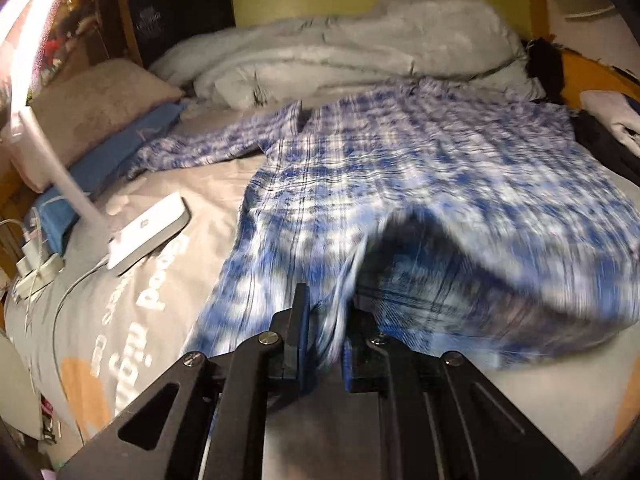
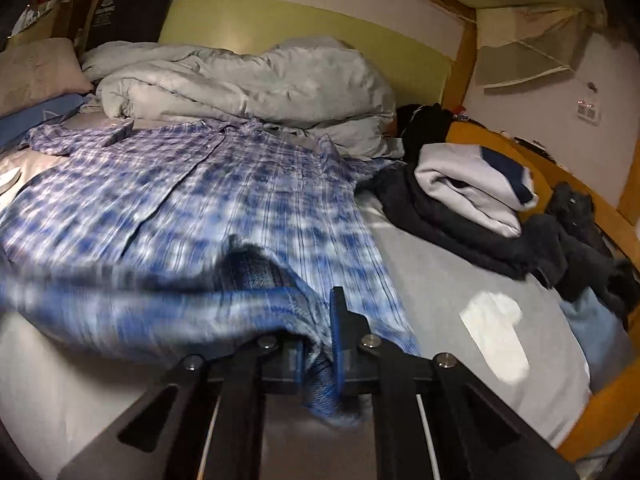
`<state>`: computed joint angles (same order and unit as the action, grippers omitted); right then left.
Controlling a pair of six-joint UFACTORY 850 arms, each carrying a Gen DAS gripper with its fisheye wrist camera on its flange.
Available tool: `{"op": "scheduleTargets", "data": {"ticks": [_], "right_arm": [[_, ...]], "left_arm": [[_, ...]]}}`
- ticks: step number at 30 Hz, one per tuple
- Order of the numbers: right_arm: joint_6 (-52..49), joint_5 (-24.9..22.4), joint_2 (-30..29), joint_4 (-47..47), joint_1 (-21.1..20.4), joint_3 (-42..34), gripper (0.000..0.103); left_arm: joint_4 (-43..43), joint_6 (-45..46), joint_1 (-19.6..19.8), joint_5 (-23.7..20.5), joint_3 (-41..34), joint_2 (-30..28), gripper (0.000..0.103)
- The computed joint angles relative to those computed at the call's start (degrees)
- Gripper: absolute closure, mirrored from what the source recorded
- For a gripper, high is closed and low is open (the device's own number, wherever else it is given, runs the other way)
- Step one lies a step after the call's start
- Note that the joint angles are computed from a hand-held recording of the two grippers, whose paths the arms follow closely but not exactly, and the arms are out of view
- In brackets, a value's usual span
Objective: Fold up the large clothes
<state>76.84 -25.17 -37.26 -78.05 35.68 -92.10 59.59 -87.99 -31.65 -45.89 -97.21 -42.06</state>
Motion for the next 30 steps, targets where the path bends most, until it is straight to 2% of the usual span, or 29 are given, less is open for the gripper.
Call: {"op": "scheduleTargets", "data": {"ticks": [5, 7, 10, 11, 12, 13, 14, 15, 16, 17, 20, 22, 24, 27, 30], "right_arm": [[-22.85, -1.41, -9.60, 21.88, -1.77, -15.30, 0.094], [-30.60, -1.89, -12.99, 28.68, -2.27, -20.35, 0.094], [-39.36, -2.63, -16.35, 37.23, -2.95, -25.14, 0.093], [-40.07, -1.97, -16.08, 38.53, -3.21, -24.54, 0.092], [-40.86, -1.41, -15.77, 39.84, -3.47, -24.02, 0.085], [-41.51, -0.62, -15.00, 41.36, -3.82, -22.74, 0.064], [-41.37, -0.14, -14.30, 41.89, -4.07, -21.72, 0.050], [-39.24, 0.72, -13.31, 40.65, -4.30, -20.15, 0.035], [-36.16, 2.00, -11.64, 38.71, -4.62, -17.65, 0.035], [-35.49, 2.42, -10.78, 38.47, -4.82, -16.54, 0.034], [-33.21, 3.66, -7.88, 37.25, -5.65, -13.12, 0.024], [-31.91, 5.29, -6.01, 36.91, -6.34, -10.79, 0.017], [-30.98, 7.02, -3.86, 37.44, -7.01, -7.85, 0.017], [-37.98, 10.34, -1.34, 43.53, -7.67, -3.94, 0.016], [-36.95, 11.48, 0.08, 38.26, -6.66, -1.17, 0.016]], "left_arm": [[-7.68, 11.63, 3.65, -3.02, -11.10, -7.23, 0.090], [-8.83, 13.14, 4.74, -1.80, -12.93, -8.50, 0.090], [-5.00, 10.94, 5.05, 0.58, -11.43, -7.91, 0.090], [-1.78, 8.04, 4.85, 1.68, -9.37, -6.83, 0.090], [1.32, 5.10, 4.60, 2.47, -7.42, -5.76, 0.088], [3.33, 3.32, 4.43, 2.99, -5.98, -4.94, 0.077], [5.30, 1.45, 4.16, 3.39, -4.25, -3.90, 0.060], [6.27, 0.26, 4.01, 3.45, -3.17, -3.16, 0.051], [6.96, -0.92, 3.78, 3.17, -2.23, -2.45, 0.036], [8.01, -2.60, 3.47, 2.78, -0.87, -1.43, 0.026], [10.90, -6.74, 2.74, 1.18, 2.44, 1.13, 0.010], [12.57, -9.59, 2.18, -0.88, 5.18, 3.01, 0.007], [12.45, -11.28, 1.99, -2.13, 7.48, 4.39, 0.005], [10.73, -13.00, 2.48, -1.35, 10.62, 6.03, 0.005], [8.72, -13.11, 3.02, -0.10, 11.83, 6.50, 0.005]]}}
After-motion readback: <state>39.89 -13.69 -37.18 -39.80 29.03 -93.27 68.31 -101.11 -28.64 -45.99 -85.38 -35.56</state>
